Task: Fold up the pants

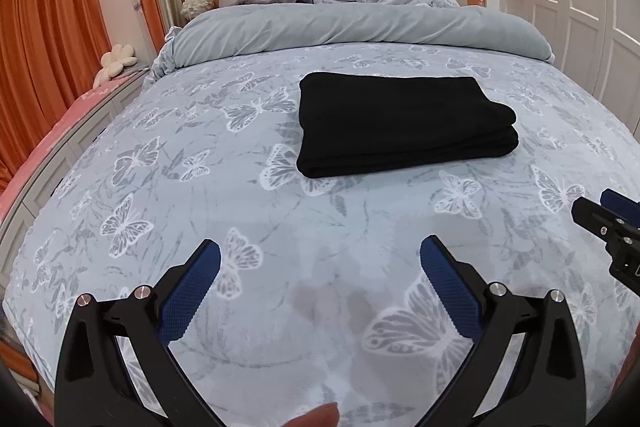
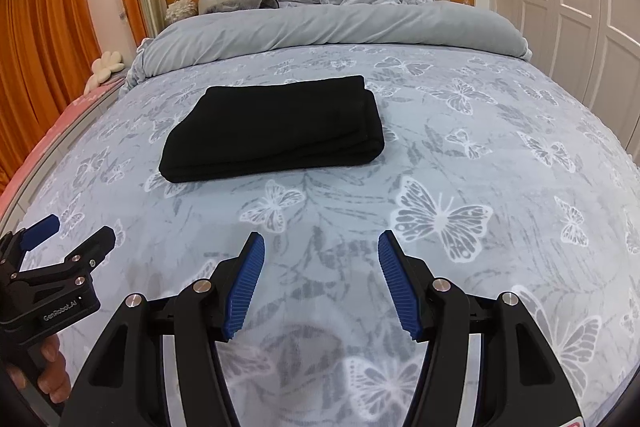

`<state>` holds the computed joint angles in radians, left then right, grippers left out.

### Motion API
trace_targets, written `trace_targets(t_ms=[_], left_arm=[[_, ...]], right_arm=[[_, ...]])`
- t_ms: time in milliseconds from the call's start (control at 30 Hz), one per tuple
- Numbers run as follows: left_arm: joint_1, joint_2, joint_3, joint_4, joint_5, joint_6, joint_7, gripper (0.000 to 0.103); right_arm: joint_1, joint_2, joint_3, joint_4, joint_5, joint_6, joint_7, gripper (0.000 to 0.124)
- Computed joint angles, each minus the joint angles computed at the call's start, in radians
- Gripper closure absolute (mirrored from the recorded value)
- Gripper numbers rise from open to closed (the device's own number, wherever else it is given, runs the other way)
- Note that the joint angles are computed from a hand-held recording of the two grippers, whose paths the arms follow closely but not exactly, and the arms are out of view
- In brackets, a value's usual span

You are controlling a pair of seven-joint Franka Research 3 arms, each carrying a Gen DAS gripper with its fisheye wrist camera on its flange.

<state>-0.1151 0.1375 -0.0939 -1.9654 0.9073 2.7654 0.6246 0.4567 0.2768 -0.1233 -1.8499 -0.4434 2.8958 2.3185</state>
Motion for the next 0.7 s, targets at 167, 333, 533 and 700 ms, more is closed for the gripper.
trace_targets(t_ms=[167, 333, 533, 700], left_arm=[[-0.004, 0.0, 0.002, 0.001, 0.019, -0.007, -0.015, 0.005], [-0.001, -0.001, 0.002, -0.003, 0.021, 0.006, -0.017, 0.005], [0.004, -0.003, -0.001, -0.008, -0.001, 0.024, -0.006, 0.005], [-0.001, -0.004, 0.002, -0.009, 0.022, 0.025, -0.017, 0.005]], right_arm=[[0.013, -0.002, -0.015, -0.005, -0.028, 0.008, 0.027, 0.066], [0.01, 0.006, 0.0, 0.003, -0.022, -0.001, 0.004, 0.066], [0.013, 0.01, -0.003, 0.006, -0.015, -0.001, -0.006, 0.066], [0.014, 0.01, -0.002, 0.005, -0.011, -0.001, -0.01, 0.066]])
